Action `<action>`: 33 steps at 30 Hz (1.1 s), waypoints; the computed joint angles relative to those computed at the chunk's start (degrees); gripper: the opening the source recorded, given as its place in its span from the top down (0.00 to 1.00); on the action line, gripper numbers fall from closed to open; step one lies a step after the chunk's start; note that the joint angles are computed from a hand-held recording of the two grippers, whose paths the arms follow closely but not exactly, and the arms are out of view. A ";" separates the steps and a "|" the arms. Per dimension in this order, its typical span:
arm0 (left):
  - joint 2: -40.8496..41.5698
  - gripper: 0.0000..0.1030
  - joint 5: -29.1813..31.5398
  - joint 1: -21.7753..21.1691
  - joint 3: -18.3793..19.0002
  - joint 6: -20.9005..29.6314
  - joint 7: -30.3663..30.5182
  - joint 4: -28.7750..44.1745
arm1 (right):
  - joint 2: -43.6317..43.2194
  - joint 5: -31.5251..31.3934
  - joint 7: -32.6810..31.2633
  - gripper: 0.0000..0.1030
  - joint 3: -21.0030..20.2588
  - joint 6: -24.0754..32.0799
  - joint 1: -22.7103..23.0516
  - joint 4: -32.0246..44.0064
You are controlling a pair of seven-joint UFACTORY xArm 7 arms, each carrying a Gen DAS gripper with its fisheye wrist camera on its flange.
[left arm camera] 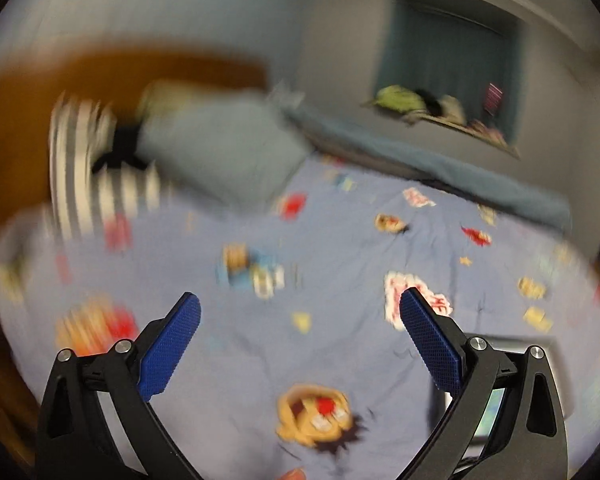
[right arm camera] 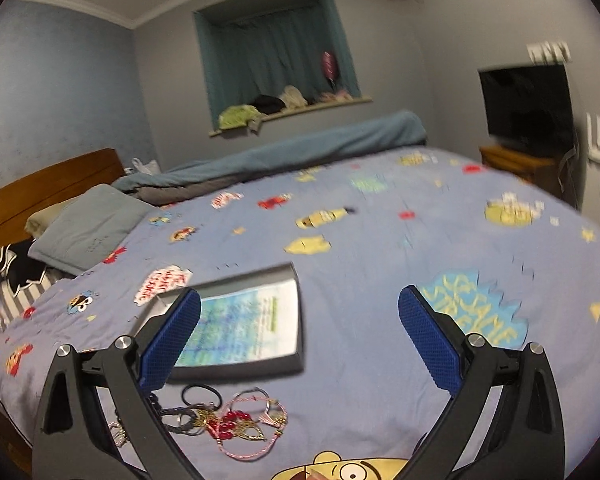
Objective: Organize jewelry
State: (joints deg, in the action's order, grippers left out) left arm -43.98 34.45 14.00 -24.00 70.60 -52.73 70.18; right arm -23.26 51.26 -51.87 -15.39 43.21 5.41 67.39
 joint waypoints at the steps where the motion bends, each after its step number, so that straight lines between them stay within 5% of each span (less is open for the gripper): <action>1: 2.23 0.04 2.26 1.09 -2.24 1.82 3.19 3.83 | -0.47 -0.01 -0.31 0.05 -0.23 0.80 0.10 0.41; 4: 10.76 0.04 9.17 5.11 -11.59 9.27 14.75 19.38 | -0.93 1.09 -0.84 0.05 -1.64 3.26 0.61 3.12; 9: 17.16 0.04 8.77 6.57 -20.73 12.71 20.49 33.98 | -2.05 1.73 -0.87 0.05 -3.97 8.84 0.91 7.81; 15: 11.82 0.04 -5.10 -4.14 -15.06 4.05 10.27 16.27 | -3.07 -6.99 2.37 0.05 -2.29 18.31 -1.07 6.41; 19: 13.91 0.04 -13.84 -11.27 -13.00 1.48 -0.54 1.60 | -5.33 -14.12 2.47 0.05 2.57 15.44 -2.93 -2.78; 22: 14.19 0.04 -15.66 -13.71 -12.09 2.06 -5.91 -3.07 | -6.08 -18.51 4.86 0.05 5.23 12.49 -3.58 -7.06; 33: 16.78 0.04 -13.25 -22.14 -7.43 1.89 -10.73 -5.33 | -6.41 -27.91 13.97 0.05 7.60 7.19 -3.59 -11.36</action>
